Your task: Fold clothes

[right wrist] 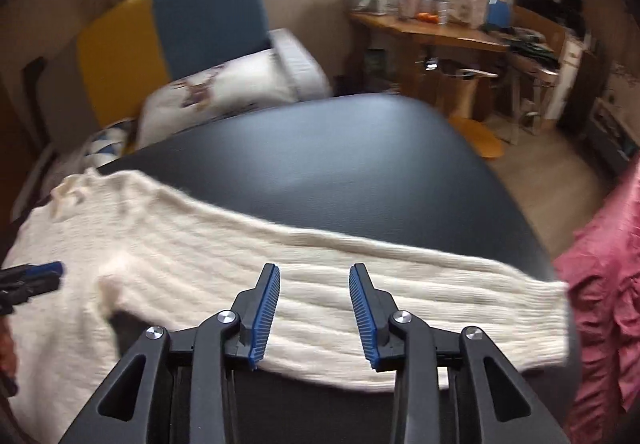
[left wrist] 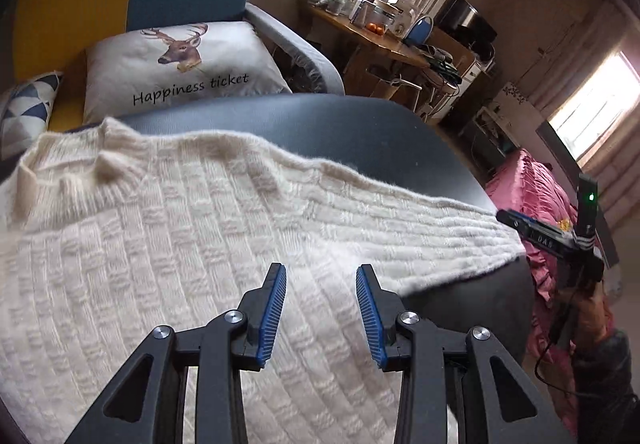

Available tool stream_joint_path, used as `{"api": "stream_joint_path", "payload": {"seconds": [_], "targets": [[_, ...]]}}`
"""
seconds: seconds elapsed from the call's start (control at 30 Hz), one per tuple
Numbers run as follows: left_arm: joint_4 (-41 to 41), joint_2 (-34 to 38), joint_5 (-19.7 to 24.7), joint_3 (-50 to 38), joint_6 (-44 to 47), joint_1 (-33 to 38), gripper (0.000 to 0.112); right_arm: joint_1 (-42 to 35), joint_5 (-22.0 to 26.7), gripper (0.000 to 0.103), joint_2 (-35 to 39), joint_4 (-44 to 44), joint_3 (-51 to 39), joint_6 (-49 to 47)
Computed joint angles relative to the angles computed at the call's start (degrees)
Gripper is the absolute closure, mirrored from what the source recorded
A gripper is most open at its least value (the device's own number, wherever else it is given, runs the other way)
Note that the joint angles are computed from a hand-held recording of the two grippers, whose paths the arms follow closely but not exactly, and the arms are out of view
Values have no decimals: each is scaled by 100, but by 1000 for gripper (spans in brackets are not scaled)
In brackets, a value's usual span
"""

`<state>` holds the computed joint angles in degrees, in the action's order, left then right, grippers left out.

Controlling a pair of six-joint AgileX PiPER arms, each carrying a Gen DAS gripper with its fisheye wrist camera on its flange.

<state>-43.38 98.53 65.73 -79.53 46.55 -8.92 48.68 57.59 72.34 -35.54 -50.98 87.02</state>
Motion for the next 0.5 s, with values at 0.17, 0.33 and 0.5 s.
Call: {"api": "stream_joint_path", "payload": {"seconds": [0.17, 0.33, 0.5], "targets": [[-173, -346, 121, 737, 534, -100, 75, -274, -1, 68, 1901, 633, -1323, -1007], [147, -330, -84, 1199, 659, -411, 75, -651, 83, 67, 2219, 333, -1374, -743], [-124, -368, -9, 1245, 670, -208, 75, -847, -2059, 64, 799, 401, -20, 327]]}}
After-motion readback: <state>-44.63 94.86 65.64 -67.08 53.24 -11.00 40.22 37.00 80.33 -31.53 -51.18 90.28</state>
